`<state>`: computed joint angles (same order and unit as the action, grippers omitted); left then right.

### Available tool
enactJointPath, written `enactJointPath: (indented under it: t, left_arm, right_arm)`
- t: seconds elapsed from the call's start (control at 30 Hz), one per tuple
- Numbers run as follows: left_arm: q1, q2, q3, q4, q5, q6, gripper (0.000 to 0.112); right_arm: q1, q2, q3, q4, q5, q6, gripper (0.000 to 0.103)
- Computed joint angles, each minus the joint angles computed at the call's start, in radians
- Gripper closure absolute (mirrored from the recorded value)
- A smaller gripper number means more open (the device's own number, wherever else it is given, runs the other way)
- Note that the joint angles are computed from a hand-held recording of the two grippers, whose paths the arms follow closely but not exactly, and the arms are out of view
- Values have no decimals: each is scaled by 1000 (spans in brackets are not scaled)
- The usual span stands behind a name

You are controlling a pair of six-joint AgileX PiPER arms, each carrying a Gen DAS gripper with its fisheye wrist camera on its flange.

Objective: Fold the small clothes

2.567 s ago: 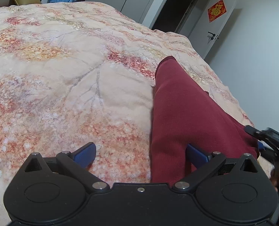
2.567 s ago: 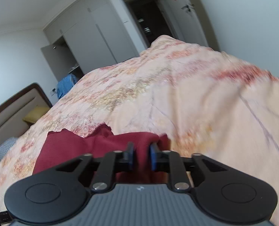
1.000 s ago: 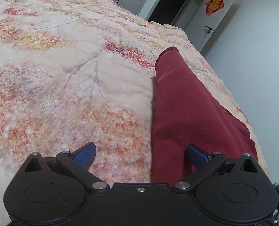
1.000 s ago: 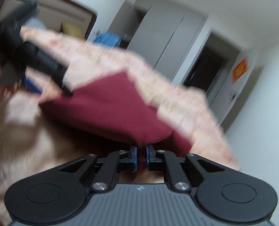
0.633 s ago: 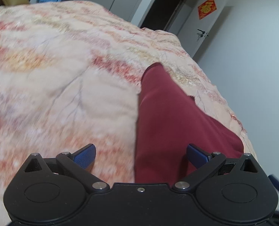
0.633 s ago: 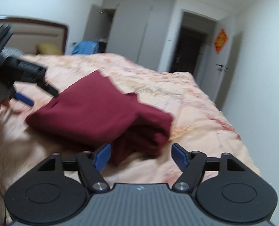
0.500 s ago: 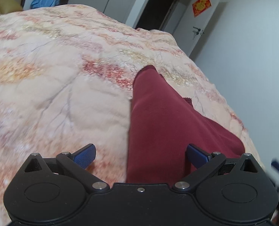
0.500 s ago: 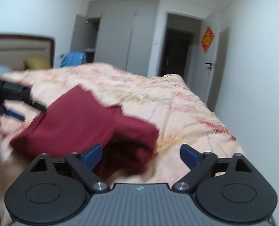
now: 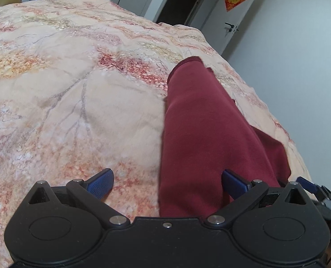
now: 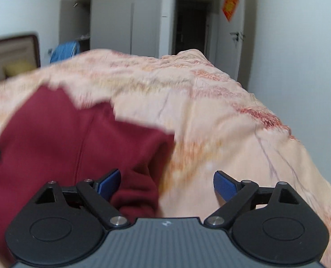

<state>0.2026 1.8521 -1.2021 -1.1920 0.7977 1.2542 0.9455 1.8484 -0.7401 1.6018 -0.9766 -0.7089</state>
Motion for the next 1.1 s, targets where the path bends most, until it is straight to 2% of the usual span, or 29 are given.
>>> enactJointPath:
  t: [0.07, 0.13, 0.3, 0.37, 0.43, 0.47, 0.5, 0.53, 0.57, 0.63, 0.7, 0.8, 0.83, 0.93, 1.03, 1.1]
  left_arm:
    - [0, -4, 7, -2, -7, 4, 10]
    - [-2, -9, 5, 8, -11, -19, 10]
    - [-4, -26, 14, 4, -20, -50, 10]
    - [-5, -26, 22, -3, -26, -38, 10]
    - [-2, -28, 33, -14, -28, -26, 10]
    - [-2, -28, 34, -13, -28, -28, 10]
    - [-2, -31, 36, -12, -27, -29, 10]
    - [-2, -33, 37, -9, -28, -31, 10]
    - [-2, -34, 37, -8, -29, -32, 10]
    - [-4, -35, 39, -10, -32, -32, 10]
    - [-9, -39, 45, -12, -42, -32, 10]
    - [-13, -46, 50, -8, -50, -37, 10]
    - [-11, -45, 49, -8, -47, -37, 10]
    - [-3, -39, 45, -11, -33, -35, 10]
    - [-6, -41, 46, -8, -39, -38, 10]
    - [-3, -37, 44, -12, -35, -33, 10]
  right_arm:
    - [91, 55, 0, 36, -93, 32, 10]
    - [118, 59, 11, 36, -126, 60, 8]
    - [90, -37, 90, -61, -121, 208, 8]
    - [52, -74, 104, -96, -94, 214, 10]
    - [3, -97, 122, -173, -45, 250, 35]
    - [-35, -110, 131, -229, 5, 282, 40]
    - [-76, -120, 141, -290, 57, 328, 53]
    - [-121, -129, 153, -372, 110, 389, 75]
    - [-167, -135, 162, -462, 157, 456, 86]
    - [-203, -136, 155, -522, 168, 491, 93]
    - [-207, -132, 124, -490, 149, 394, 93]
    - [-241, -113, 81, -472, 203, 343, 93]
    - [-244, -105, 75, -452, 215, 335, 85]
    - [-186, -118, 132, -430, 147, 426, 61]
    - [-104, -163, 221, -427, 91, 556, 61]
    - [-44, -177, 248, -374, 74, 559, 62]
